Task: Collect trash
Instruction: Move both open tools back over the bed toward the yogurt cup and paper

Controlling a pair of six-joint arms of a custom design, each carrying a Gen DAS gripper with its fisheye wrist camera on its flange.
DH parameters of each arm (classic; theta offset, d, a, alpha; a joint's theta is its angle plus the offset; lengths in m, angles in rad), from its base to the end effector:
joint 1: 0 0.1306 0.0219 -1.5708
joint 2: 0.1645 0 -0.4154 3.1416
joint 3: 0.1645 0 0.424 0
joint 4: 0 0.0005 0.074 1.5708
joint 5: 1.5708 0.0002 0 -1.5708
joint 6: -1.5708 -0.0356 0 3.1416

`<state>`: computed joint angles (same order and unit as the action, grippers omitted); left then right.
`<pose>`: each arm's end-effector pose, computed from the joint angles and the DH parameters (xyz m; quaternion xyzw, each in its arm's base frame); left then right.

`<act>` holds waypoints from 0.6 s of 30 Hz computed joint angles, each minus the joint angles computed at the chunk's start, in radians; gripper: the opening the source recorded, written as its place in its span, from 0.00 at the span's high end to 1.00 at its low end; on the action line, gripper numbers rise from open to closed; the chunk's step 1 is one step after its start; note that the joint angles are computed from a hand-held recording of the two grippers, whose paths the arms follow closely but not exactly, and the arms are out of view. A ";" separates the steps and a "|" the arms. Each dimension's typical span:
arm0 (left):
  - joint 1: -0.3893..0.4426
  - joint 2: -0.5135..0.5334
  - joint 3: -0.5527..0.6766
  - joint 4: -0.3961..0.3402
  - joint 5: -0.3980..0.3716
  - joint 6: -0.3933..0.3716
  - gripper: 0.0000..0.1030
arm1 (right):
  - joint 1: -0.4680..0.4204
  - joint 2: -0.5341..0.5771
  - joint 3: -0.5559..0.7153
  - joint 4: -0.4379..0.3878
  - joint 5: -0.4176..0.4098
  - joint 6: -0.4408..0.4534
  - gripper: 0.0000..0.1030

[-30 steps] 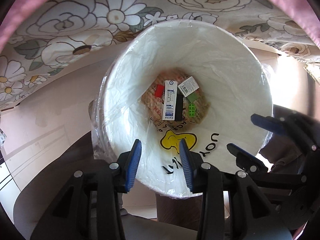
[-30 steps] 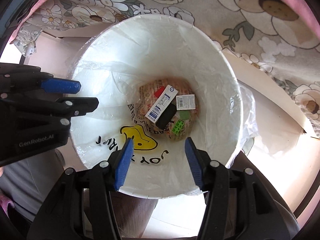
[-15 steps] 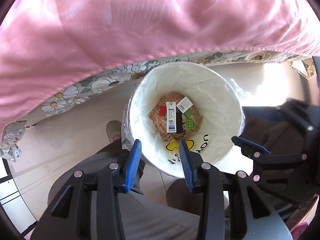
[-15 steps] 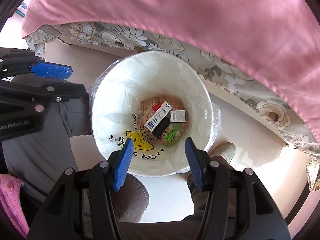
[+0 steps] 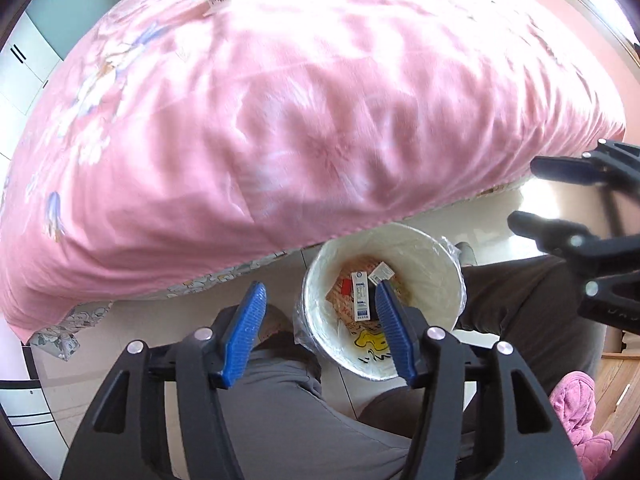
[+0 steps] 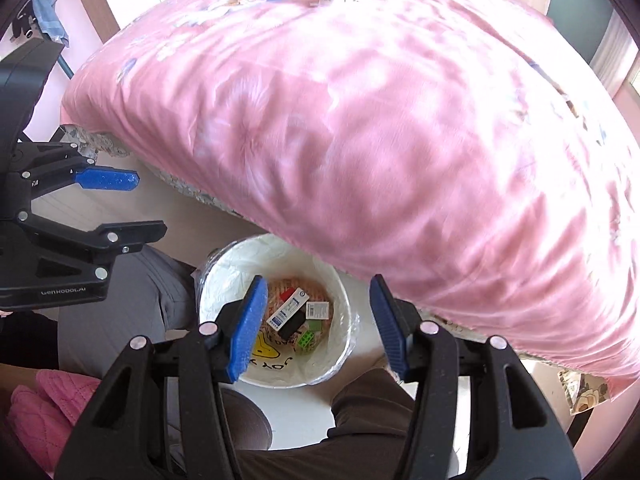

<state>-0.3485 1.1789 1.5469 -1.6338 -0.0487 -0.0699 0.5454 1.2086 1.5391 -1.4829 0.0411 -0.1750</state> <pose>0.3356 -0.1206 0.5833 0.2016 0.9673 0.0027 0.1537 0.3308 0.1984 0.5753 -0.1759 0.9621 0.0544 0.2014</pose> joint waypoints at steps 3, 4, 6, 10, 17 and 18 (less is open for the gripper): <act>0.017 0.028 0.078 0.005 -0.007 -0.012 0.32 | -0.022 0.038 0.108 -0.014 0.017 0.027 0.39; 0.022 0.039 0.103 0.006 -0.008 -0.015 0.32 | -0.030 0.055 0.144 -0.021 0.018 0.036 0.39; 0.027 0.062 0.149 0.011 -0.016 -0.019 0.29 | -0.045 0.095 0.223 -0.039 0.024 0.049 0.35; 0.038 0.119 0.234 0.022 -0.024 -0.027 0.25 | -0.062 0.181 0.376 -0.067 0.049 0.065 0.30; 0.065 0.209 0.369 0.047 -0.038 -0.050 0.17 | -0.098 0.382 0.703 -0.171 0.050 0.103 0.28; 0.069 0.223 0.387 0.053 -0.042 -0.053 0.16 | -0.102 0.412 0.754 -0.191 0.050 0.108 0.28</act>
<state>-0.2796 1.4024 1.9336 -1.5809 -0.0910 -0.1224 0.4434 1.6208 2.2929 -1.6737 0.0913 -0.0673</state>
